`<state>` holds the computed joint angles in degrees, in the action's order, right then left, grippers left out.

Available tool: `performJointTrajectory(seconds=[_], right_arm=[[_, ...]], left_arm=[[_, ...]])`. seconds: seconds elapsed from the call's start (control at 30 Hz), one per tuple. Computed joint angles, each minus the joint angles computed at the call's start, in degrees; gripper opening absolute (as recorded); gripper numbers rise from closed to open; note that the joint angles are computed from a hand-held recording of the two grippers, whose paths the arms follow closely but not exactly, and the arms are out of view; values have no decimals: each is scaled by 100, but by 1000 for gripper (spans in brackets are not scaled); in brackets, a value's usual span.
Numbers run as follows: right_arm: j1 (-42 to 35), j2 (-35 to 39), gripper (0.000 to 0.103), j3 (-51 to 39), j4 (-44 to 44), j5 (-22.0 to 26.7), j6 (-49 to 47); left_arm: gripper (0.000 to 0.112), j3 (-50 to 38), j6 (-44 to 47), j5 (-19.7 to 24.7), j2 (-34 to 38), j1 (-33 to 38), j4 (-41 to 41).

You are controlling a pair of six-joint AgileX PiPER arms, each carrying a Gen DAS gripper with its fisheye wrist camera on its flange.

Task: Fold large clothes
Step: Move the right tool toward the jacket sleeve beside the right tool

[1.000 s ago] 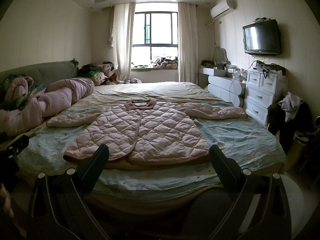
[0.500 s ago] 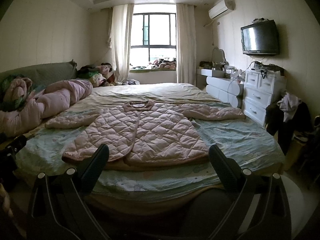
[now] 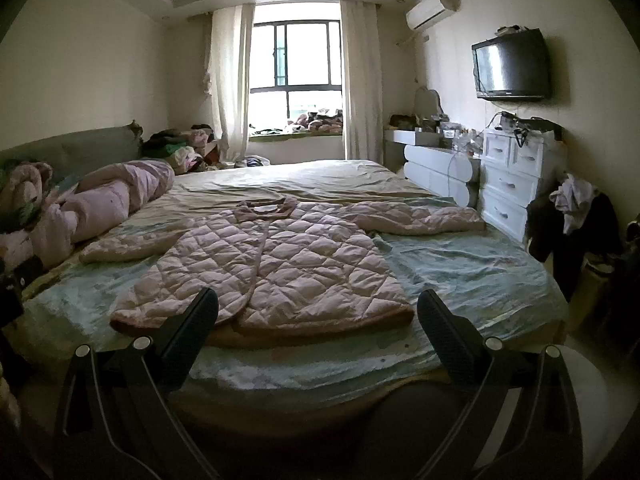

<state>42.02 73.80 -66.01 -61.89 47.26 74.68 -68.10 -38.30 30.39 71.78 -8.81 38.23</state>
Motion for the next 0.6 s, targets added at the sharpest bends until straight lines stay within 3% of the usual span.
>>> performJointTrajectory(seconds=[0.27,0.43,0.6], right_arm=[[-1348,707,99,-725,526,-674,-715],[-2239,1413,99,-1399,938,-1083,-1301],[-3081,2292,99,-2362,1659,-1399,-2005]], left_arm=[[95,-1624,198,240,1507,-157,-27],[95,-2930,578,312,2604,-215,-654],[95,-5092,1183,779,4160,-526,-1201]])
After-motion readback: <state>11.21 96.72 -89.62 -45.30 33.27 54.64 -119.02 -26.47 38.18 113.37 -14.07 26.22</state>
